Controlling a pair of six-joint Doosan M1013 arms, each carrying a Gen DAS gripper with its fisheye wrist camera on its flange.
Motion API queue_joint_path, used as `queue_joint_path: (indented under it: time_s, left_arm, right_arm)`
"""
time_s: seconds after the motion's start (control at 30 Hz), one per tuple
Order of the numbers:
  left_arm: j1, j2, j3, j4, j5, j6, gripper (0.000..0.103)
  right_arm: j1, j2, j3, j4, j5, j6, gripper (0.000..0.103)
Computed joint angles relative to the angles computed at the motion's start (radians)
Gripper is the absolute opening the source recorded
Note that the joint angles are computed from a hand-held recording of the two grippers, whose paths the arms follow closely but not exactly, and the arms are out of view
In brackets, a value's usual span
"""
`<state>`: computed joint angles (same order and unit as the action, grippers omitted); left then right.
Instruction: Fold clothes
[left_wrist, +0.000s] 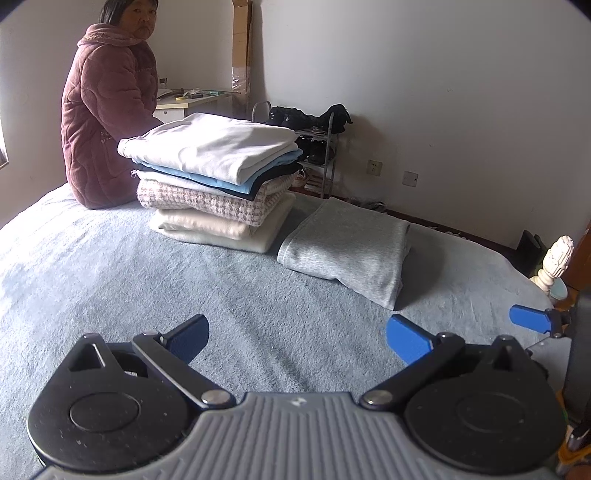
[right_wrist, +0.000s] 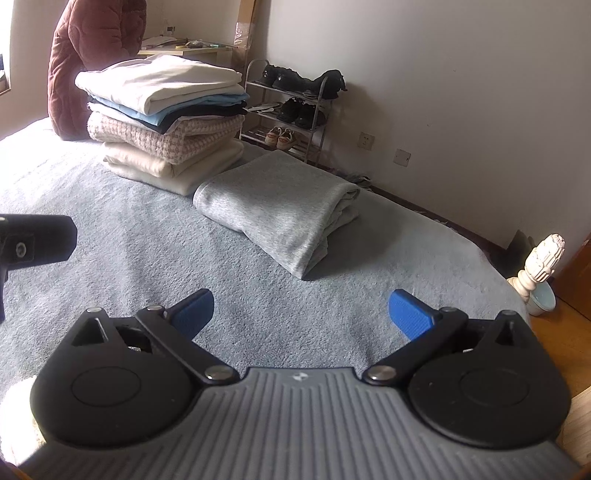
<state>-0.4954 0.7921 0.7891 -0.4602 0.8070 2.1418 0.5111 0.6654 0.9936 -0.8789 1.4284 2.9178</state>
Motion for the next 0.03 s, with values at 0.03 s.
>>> queue_joint_path:
  time_s: [0.03]
  left_arm:
    - [0.0,0.001,-0.002,0.002,0.003,-0.002,0.103]
  right_arm:
    - [0.0,0.0,0.0,0.001,0.0,-0.001,0.102]
